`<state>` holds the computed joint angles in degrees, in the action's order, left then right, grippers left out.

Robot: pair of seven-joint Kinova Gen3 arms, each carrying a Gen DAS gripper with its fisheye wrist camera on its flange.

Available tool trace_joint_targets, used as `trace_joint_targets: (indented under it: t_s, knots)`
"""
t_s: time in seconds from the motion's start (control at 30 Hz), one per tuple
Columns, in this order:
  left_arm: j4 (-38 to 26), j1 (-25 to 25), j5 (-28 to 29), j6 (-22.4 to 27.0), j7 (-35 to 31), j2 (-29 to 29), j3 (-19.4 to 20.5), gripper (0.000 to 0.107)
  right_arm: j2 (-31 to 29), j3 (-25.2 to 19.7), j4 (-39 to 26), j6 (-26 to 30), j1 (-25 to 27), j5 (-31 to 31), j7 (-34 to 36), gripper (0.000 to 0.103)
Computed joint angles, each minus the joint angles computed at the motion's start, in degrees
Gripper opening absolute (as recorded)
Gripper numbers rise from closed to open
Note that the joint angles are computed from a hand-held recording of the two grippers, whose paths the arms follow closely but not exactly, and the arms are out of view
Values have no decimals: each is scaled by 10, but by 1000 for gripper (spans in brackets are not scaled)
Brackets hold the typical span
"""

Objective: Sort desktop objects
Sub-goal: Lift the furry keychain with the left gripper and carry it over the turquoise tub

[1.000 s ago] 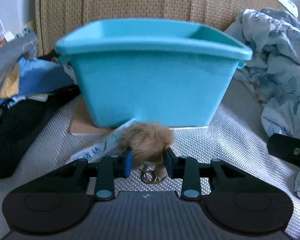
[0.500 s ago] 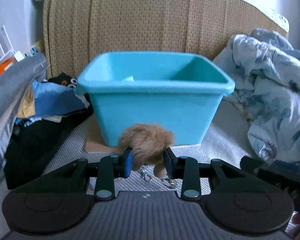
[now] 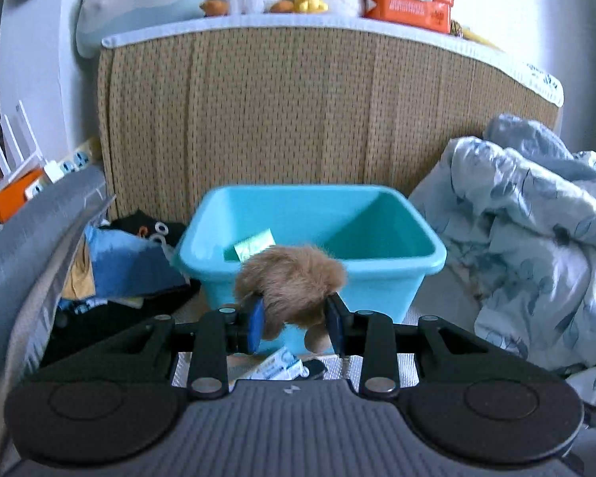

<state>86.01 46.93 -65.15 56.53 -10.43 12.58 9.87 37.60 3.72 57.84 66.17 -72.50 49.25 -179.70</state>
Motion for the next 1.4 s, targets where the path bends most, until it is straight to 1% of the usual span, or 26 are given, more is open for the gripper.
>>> trace_joint_targets:
  t_s: [0.13,0.43,0.97,1.4]
  knots:
    - [-8,4,-10,11,-8,-3,1,36,-2,-1,5,-10,1,2,2,66]
    - [-34,6,-21,24,-27,-4,4,36,-9,-2,25,-42,-9,32,2,67]
    - [-96,15,-33,27,-61,14,-14,36,-15,-6,42,-70,1,23,-1,67]
    - [-139,19,-27,22,-89,26,-31,36,-14,-7,43,-75,4,17,-4,67]
